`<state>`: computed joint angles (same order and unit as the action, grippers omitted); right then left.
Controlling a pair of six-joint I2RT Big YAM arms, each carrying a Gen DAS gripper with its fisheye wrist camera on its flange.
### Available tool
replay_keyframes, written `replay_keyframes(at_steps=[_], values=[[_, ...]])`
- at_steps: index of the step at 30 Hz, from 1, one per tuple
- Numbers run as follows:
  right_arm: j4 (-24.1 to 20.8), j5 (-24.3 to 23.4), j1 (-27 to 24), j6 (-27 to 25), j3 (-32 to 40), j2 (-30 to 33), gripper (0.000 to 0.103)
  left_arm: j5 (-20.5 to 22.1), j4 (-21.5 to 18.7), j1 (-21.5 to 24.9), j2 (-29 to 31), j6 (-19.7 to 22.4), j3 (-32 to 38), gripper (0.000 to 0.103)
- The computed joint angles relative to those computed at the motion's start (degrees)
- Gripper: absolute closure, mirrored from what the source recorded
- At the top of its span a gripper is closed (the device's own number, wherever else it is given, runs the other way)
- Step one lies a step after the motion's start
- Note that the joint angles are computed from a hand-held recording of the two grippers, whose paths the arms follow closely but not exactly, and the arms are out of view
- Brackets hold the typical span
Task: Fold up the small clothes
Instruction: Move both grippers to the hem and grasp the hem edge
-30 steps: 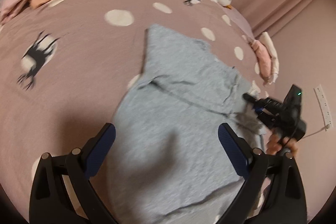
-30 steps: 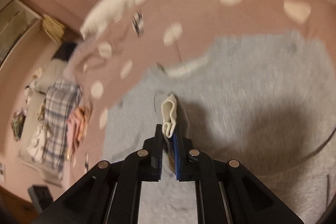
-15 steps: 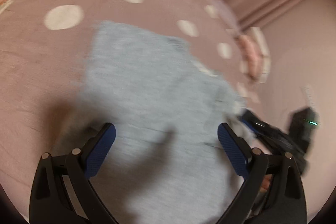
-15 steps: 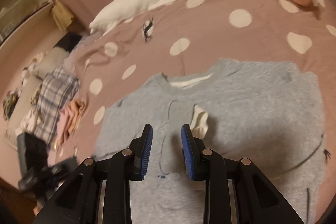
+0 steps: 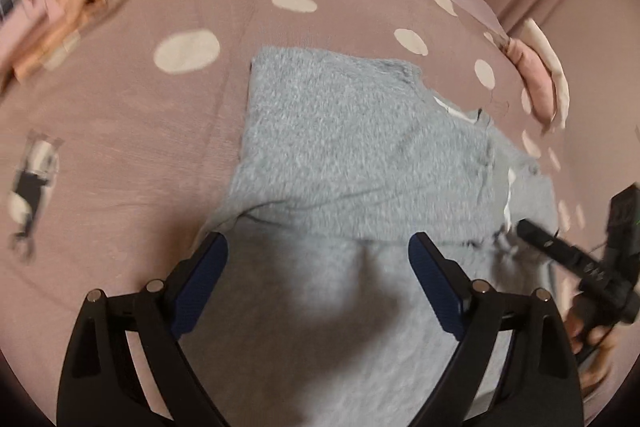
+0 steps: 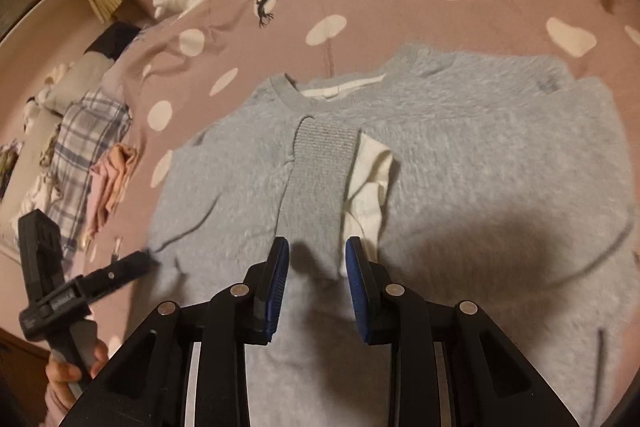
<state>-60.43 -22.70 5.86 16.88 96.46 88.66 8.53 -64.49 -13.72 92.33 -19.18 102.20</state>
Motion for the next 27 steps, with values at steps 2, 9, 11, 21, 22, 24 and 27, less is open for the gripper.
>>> replay_keyframes(at_steps=[2,9,11,21,22,24,27], values=[[-0.19,-0.16,-0.54,-1.14,-1.8,-2.35,0.068,-2.93,0.43,-0.95,-2.35,1.77,-2.01,0.01],[0.33,3.88,-1.24,-0.14,-8.33,-9.39,0.049,-9.64,1.91,-2.66,-7.66,4.88,-7.52,0.008],[-0.1,6.53,-1.56,-0.3,-10.15,-11.36,0.043,-11.27,1.94,-3.14,-8.46,4.69,-8.32,0.007],[-1.77,11.57,-6.03,1.78,-16.07,-17.1,0.04,-15.09,1.69,-4.21,-12.64,3.76,-12.69,0.004],[-2.03,11.62,-6.56,2.1,-16.62,-17.51,0.039,-15.26,1.56,-4.18,-12.88,3.7,-13.02,0.004],[-2.36,11.88,-7.28,2.04,-17.61,-18.29,0.039,-15.93,0.84,-4.13,-13.02,3.43,-13.39,0.003],[-2.84,12.42,-8.1,2.31,-18.56,-19.11,0.039,-15.43,0.43,-3.58,-13.45,2.66,-14.37,0.003]])
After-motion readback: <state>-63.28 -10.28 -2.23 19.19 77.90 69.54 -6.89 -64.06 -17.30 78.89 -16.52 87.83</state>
